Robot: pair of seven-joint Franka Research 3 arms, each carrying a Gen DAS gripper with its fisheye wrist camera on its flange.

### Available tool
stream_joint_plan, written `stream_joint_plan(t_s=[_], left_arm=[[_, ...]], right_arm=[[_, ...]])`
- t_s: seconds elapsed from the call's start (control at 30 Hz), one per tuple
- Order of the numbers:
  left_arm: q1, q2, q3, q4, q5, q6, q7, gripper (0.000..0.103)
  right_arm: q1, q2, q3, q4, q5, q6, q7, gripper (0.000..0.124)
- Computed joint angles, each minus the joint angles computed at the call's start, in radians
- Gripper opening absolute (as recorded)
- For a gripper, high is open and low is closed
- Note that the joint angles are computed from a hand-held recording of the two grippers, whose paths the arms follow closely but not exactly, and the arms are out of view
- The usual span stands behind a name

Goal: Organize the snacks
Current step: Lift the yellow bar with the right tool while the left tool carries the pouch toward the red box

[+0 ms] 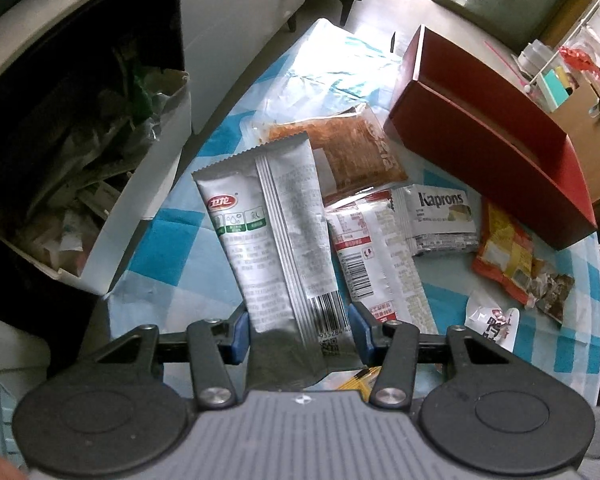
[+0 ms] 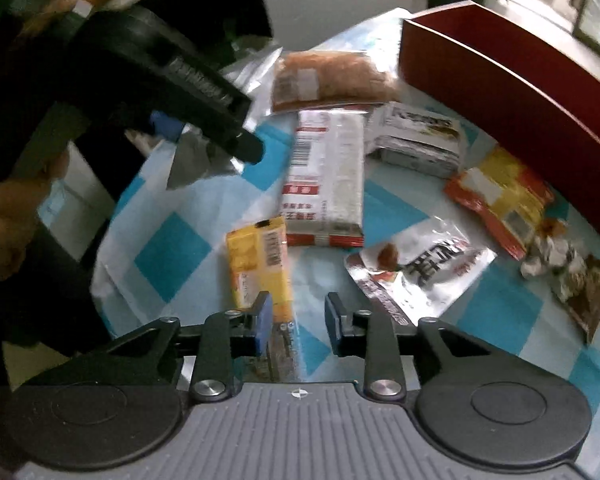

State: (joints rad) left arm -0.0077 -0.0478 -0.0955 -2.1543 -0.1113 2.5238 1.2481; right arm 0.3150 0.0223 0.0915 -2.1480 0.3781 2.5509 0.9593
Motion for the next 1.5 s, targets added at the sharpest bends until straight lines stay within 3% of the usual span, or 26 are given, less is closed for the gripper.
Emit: stream_joint_plan(t_s=[0.07, 0.13, 0.27, 0.4, 0.43, 0.47, 0.5, 0.57, 0.67, 0.77, 1.1, 1.5], left_arm=[[-0.001, -0.002, 0.000, -0.001, -0.008, 0.001, 0.010, 0.044], [-0.002, 0.000, -0.001, 0.000, -0.003, -0.003, 0.016, 0.044], [0.001, 0.003, 0.003, 0.002, -0.022, -0.014, 0.047, 0.044], [0.008, -0.001, 0.009, -0.005, -0.047, -0.018, 0.068, 0.044], [0.009, -0.003, 0.010, -0.008, -0.060, -0.017, 0.079, 0.044], [0.009, -0.004, 0.011, -0.010, -0.067, -0.017, 0.089, 0.044], [0.009, -0.005, 0.010, -0.012, -0.067, -0.017, 0.093, 0.045], [0.006, -0.006, 0.006, -0.012, -0.062, -0.017, 0.099, 0.045], [0.000, -0.015, 0.001, -0.017, -0.055, -0.010, 0.111, 0.045], [-0.008, -0.029, 0.001, -0.027, -0.061, 0.015, 0.131, 0.044], [-0.014, -0.025, 0.005, -0.021, -0.083, 0.037, 0.111, 0.043], [-0.063, -0.020, 0.006, 0.047, -0.334, 0.093, 0.278, 0.041]], right_arm=[[0.009, 0.017, 0.008, 0.012, 0.005, -0.008, 0.004, 0.044], [0.022, 0.041, 0.016, 0.030, -0.028, -0.010, 0.021, 0.054], [0.033, 0.068, 0.022, 0.059, -0.048, -0.087, 0.018, 0.103], [0.034, 0.039, 0.026, -0.001, -0.009, -0.017, -0.055, 0.103], [0.029, 0.041, 0.021, 0.010, 0.004, -0.038, -0.071, 0.102], [0.027, 0.036, 0.017, 0.008, 0.001, -0.030, -0.054, 0.090], [0.031, 0.024, 0.012, -0.006, -0.048, 0.005, -0.002, 0.066], [0.038, 0.008, 0.006, -0.039, -0.196, 0.076, 0.107, 0.041], [0.045, 0.001, 0.013, -0.054, -0.270, 0.099, 0.156, 0.041], [0.041, -0.004, 0.014, -0.044, -0.220, 0.076, 0.153, 0.037], [-0.002, -0.062, -0.015, -0.065, -0.061, 0.155, 0.127, 0.036], [-0.041, -0.073, -0.050, -0.013, 0.177, 0.244, 0.028, 0.036]])
